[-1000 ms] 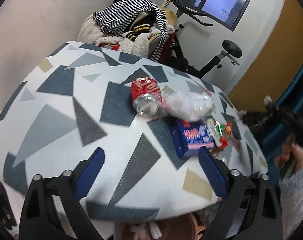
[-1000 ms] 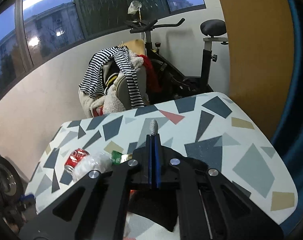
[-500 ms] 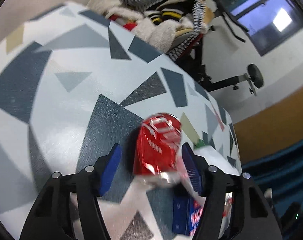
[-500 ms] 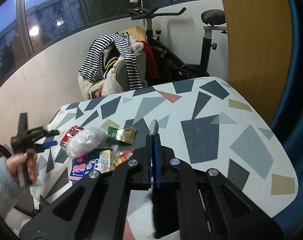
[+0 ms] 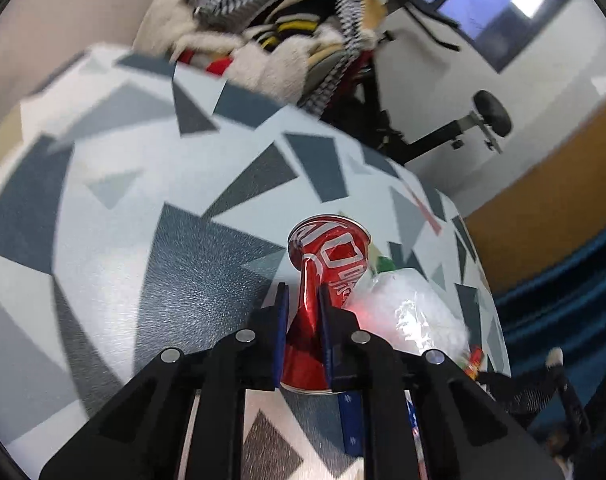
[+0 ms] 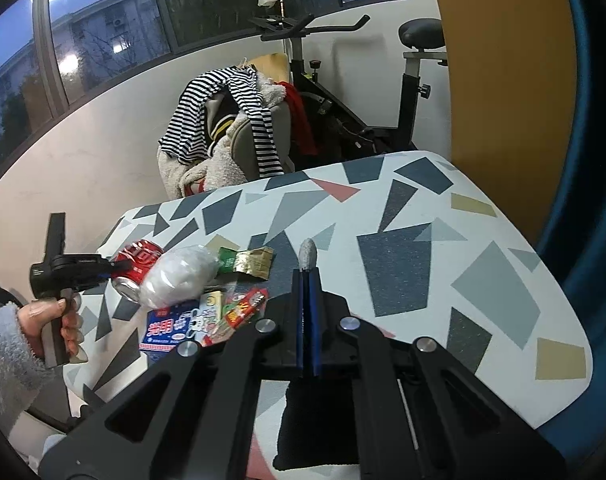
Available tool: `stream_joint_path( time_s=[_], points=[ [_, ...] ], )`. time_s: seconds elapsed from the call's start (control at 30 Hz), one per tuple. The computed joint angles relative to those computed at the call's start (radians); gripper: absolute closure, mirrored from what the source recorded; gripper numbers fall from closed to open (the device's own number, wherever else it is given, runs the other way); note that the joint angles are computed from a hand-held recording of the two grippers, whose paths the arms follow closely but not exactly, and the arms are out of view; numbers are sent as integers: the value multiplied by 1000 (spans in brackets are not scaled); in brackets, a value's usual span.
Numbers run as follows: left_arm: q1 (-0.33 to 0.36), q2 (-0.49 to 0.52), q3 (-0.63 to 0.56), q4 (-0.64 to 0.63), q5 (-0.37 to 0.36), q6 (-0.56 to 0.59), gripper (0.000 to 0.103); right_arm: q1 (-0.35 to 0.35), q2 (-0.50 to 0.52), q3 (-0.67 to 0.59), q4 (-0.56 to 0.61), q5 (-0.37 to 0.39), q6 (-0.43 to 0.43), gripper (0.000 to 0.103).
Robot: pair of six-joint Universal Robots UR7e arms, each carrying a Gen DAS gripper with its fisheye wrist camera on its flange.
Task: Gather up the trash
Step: 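Carry the red can to the brown bin and open the left tool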
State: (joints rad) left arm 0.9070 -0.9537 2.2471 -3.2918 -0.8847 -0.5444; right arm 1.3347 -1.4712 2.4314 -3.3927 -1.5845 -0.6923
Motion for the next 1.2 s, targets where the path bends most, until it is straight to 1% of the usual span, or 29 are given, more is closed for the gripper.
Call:
stream_joint_path(
  time_s=[0.13, 0.17, 0.3, 0.37, 0.43, 0.47, 0.53, 0.57, 0.6, 0.63, 0.67, 0.73, 0.77, 0.87, 0.97, 1.03, 1.1, 1.2],
  points=[
    [-87, -63, 65, 19, 71, 4, 89, 13, -24, 20, 17, 17, -2, 96],
    [-117, -83, 85, 35, 101, -1, 89, 22, -35, 31, 23, 20, -11, 96],
    [-222, -150, 163, 90, 179, -59, 89, 47, -61, 55, 41, 23, -21, 96],
    [-287, -185, 212, 117, 196, -95, 89, 57, -80, 70, 51, 28, -24, 96],
    [-335, -201, 245, 141, 204, -128, 89, 70, -104, 88, 69, 34, -29, 96],
    [-380, -216, 273, 169, 209, -164, 89, 75, -115, 96, 77, 36, -33, 96],
    [-434, -217, 305, 188, 213, -208, 89, 88, -140, 116, 93, 37, -45, 96],
    [-481, -222, 332, 219, 214, -256, 89, 93, -149, 125, 96, 36, -50, 96],
    [-508, -220, 348, 235, 213, -284, 89, 99, -164, 142, 101, 37, -60, 96],
    [-538, -218, 363, 255, 210, -316, 89, 102, -172, 151, 103, 36, -65, 96],
    [-582, -206, 389, 270, 195, -359, 89, 104, -189, 168, 110, 38, -75, 96],
    [-627, -179, 413, 278, 169, -407, 89, 106, -208, 187, 120, 39, -86, 96],
    [-659, -155, 428, 289, 142, -447, 89, 105, -222, 201, 130, 38, -94, 96],
    [-707, -88, 453, 280, 79, -502, 89, 103, -250, 221, 159, 42, -98, 96],
    [-736, -2, 467, 262, 24, -549, 88, 88, -283, 252, 179, 59, -114, 96],
    [-740, 54, 476, 218, -15, -581, 88, 72, -303, 271, 195, 66, -125, 96],
    [-737, 123, 494, 117, -48, -607, 88, 59, -311, 288, 207, 66, -133, 96],
    [-729, 183, 500, 54, -80, -631, 88, 46, -315, 307, 218, 60, -140, 96]
  ],
)
